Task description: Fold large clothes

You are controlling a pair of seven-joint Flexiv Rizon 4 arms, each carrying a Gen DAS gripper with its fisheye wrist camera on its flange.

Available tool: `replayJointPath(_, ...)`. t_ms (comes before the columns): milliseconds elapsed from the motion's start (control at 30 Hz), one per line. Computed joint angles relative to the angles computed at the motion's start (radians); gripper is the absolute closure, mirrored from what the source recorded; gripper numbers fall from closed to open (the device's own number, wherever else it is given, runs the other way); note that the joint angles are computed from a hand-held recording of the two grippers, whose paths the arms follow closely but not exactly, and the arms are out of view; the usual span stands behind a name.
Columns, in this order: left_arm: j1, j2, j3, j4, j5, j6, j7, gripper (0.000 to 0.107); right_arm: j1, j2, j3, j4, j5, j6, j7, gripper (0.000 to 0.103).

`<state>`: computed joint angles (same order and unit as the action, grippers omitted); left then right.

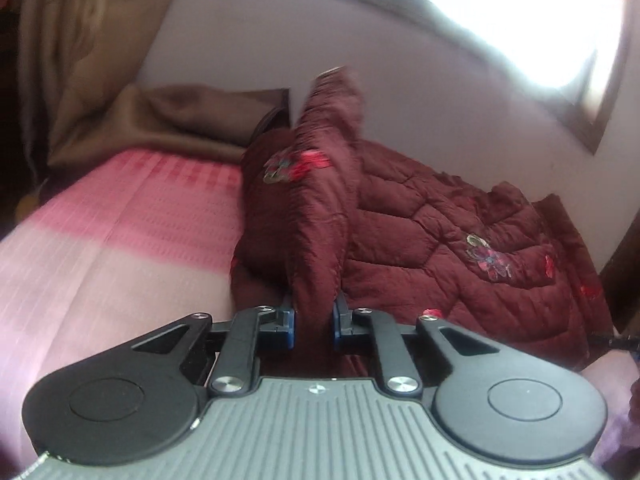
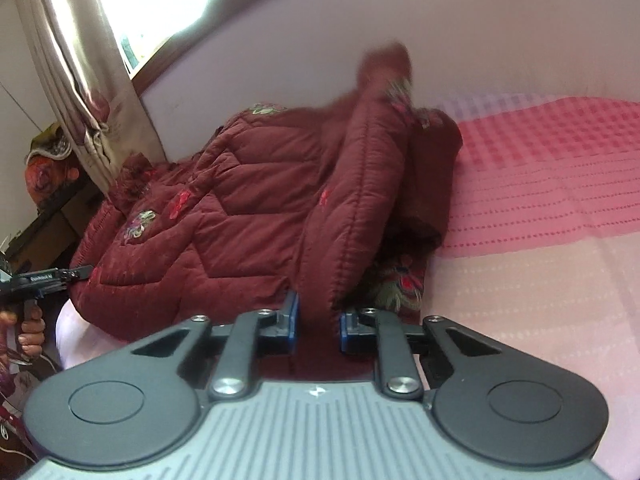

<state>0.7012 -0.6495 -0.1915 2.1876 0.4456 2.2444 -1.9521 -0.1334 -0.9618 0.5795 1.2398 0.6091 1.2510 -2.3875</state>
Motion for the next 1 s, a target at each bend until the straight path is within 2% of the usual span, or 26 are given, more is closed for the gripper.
replayJointPath(167,0.056,0.007,-0.016,0.102,0.02,0.038,-0.09,0.089,-0.047,0.038,0.001,0.066,0.022,-0.072,-0.018,0.087)
replayJointPath(233,0.036,-0.015,0.014,0.117,0.004,0.074,-0.102,0.08,-0.051,0.044,-0.009,0.083,0.037,-0.091,-0.017,0.087)
replayJointPath(300,0.06,-0.055,0.008,0.105,0.032,0.118,-0.132,0.077,-0.055,0.033,-0.02,0.072,0.059,-0.126,0.012,0.085)
replayJointPath(400,0.053,-0.039,0.021,0.095,0.023,0.118,-0.159,0.071,-0.065,0.02,-0.03,0.034,0.11,-0.173,0.071,0.079)
replayJointPath(433,0.01,-0.012,0.057,0.116,-0.019,0.134,-0.148,0.06,-0.066,0.031,-0.031,0.037,0.127,-0.159,0.062,0.077)
replayJointPath(533,-0.129,0.047,0.176,0.171,-0.143,0.241,-0.08,0.044,-0.048,0.094,-0.019,0.094,0.161,0.016,-0.071,0.075)
replayJointPath(600,-0.198,0.077,0.218,0.181,-0.21,0.282,-0.034,0.042,-0.05,0.117,0.028,0.111,0.167,0.141,-0.184,0.075)
replayJointPath(633,-0.226,0.09,0.228,0.178,-0.232,0.294,-0.011,0.042,-0.061,0.119,0.064,0.109,0.16,0.17,-0.23,0.075)
replayJointPath(700,-0.245,0.102,0.22,0.134,-0.229,0.261,0.021,0.045,-0.06,0.111,0.118,0.079,0.123,0.179,-0.287,0.075)
replayJointPath(733,-0.247,0.101,0.206,0.097,-0.219,0.23,0.031,0.051,-0.031,0.105,0.113,0.057,0.095,0.188,-0.289,0.075)
replayJointPath(800,-0.231,0.081,0.163,0.003,-0.164,0.161,0.041,0.052,0.056,0.082,0.069,0.004,0.01,0.212,-0.277,0.075)
replayJointPath(867,-0.28,0.047,0.175,-0.088,-0.208,0.093,0.116,0.052,0.148,0.039,0.009,-0.065,-0.077,0.23,-0.256,0.075)
replayJointPath(933,-0.303,-0.005,0.166,-0.179,-0.253,0.045,0.166,0.052,0.271,-0.006,-0.134,-0.158,-0.153,0.21,-0.112,0.075)
replayJointPath(1000,-0.308,-0.062,0.157,-0.252,-0.3,0.052,0.186,0.051,0.353,-0.064,-0.242,-0.253,-0.209,0.186,0.025,0.075)
